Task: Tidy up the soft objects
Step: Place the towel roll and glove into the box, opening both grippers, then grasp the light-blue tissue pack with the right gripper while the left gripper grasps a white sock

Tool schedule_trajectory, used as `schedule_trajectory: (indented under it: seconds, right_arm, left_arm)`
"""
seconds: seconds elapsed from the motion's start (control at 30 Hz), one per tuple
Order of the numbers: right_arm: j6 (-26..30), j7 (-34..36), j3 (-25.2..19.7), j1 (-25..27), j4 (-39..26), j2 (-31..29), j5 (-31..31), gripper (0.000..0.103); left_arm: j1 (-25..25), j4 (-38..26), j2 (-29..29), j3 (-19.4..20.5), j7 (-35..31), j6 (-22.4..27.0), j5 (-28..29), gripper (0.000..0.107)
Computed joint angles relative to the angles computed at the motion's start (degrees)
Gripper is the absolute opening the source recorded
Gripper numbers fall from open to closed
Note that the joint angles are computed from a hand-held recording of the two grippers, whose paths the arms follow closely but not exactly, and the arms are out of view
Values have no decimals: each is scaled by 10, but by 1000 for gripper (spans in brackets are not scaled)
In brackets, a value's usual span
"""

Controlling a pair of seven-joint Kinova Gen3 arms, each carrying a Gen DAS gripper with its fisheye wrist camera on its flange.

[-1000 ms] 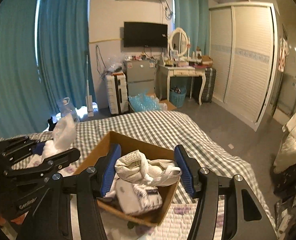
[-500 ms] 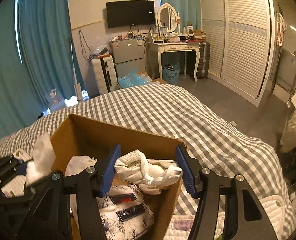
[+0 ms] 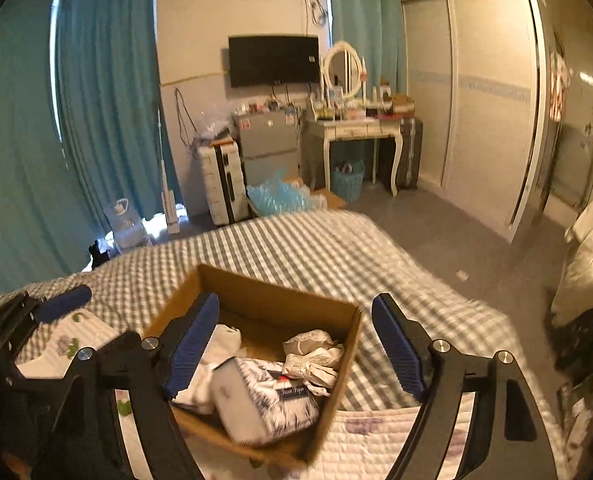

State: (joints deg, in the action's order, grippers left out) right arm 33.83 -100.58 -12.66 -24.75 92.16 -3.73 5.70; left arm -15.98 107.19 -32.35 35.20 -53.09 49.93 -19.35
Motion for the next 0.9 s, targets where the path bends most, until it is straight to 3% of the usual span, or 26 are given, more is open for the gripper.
schedule_trajectory:
  seconds: [0.13, 0.2, 0.43, 0.57, 0.77, 0.9]
  right_arm:
    - [68, 5, -10, 5, -30, -72, 11, 84]
    - [97, 14, -14, 12, -45, -96, 7, 86]
    - [153, 91, 22, 12, -32, -166, -79, 97]
    - [171, 124, 35, 18, 11, -183, -111, 97]
    - [149, 193, 48, 9, 111, -170, -141, 97]
    - [126, 229, 39, 8, 154, -124, -139, 97]
  left_arm:
    - [14, -52, -53, -22, -27, 51, 7, 72]
    - [24, -82, -75, -36, -47, 80, 25, 84]
    - [-16, -125, -146, -35, -84, 163, 77, 85]
    - [-66, -108, -193, -17, -87, 190, 106, 85]
    - [-96, -45, -227, 11, -89, 184, 179, 85]
    - [-117, 10, -202, 41, -66, 167, 243, 85]
